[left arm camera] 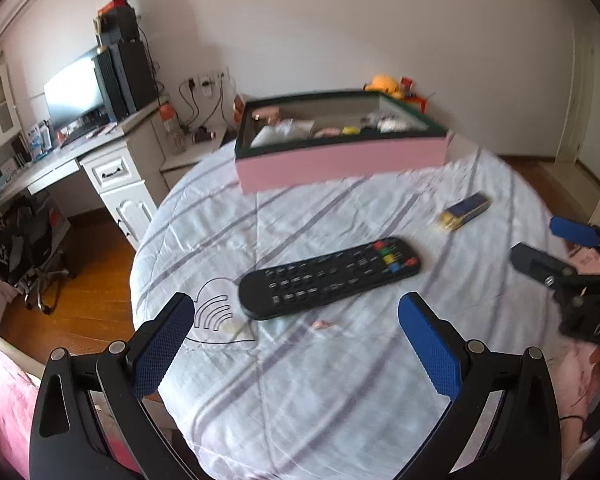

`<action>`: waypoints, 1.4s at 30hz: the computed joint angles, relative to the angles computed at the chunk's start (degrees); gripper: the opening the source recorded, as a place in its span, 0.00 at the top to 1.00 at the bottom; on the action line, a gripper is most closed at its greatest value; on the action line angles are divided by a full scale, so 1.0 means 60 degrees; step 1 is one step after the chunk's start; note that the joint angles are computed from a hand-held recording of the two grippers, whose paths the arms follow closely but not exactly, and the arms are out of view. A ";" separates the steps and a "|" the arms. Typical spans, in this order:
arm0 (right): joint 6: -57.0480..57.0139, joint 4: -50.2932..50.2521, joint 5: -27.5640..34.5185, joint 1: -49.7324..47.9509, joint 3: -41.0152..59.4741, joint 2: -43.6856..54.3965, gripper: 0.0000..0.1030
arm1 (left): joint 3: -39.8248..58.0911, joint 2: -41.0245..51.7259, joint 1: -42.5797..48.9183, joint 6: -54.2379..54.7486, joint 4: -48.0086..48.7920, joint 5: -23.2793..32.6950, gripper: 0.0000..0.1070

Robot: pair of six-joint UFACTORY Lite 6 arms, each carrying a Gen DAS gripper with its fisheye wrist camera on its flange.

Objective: Organize rigid objects
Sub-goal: 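Move both tools toward the black remote and blue-and-gold box, then grasp the black remote with left tool while right tool grasps the blue-and-gold box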

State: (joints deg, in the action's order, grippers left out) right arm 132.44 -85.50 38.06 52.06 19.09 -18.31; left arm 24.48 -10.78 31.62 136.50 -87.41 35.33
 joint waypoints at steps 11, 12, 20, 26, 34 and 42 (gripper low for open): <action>0.2044 -0.3032 -0.1857 -0.2204 0.0250 0.1461 0.12 | 0.2423 0.4048 -0.0685 0.2568 -0.1517 -0.0717 0.04; 0.2256 -0.3315 -0.1968 -0.2364 0.0324 0.1623 0.12 | 0.2733 0.4260 -0.0714 0.2011 -0.0935 -0.0584 0.04; 0.2633 -0.4073 -0.2335 -0.2921 0.0733 0.2204 0.12 | 0.3767 0.5133 -0.1572 0.0522 0.0519 -0.0303 0.04; 0.2675 -0.4205 -0.2431 -0.3113 0.0674 0.2124 0.12 | 0.3947 0.5155 -0.2021 -0.0298 0.1029 -0.0335 0.17; 0.2856 -0.4416 -0.2491 -0.3217 0.0474 0.1857 0.12 | 0.3331 0.4478 -0.2137 -0.1596 0.1417 -0.0401 0.47; 0.2935 -0.4421 -0.2514 -0.3271 0.0086 0.1424 0.12 | 0.2719 0.3724 -0.2591 -0.2064 0.1729 -0.0498 0.44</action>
State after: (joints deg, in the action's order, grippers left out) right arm 150.05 -112.03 22.98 32.43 19.60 -9.77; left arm 40.79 11.56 16.07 124.12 -77.04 32.34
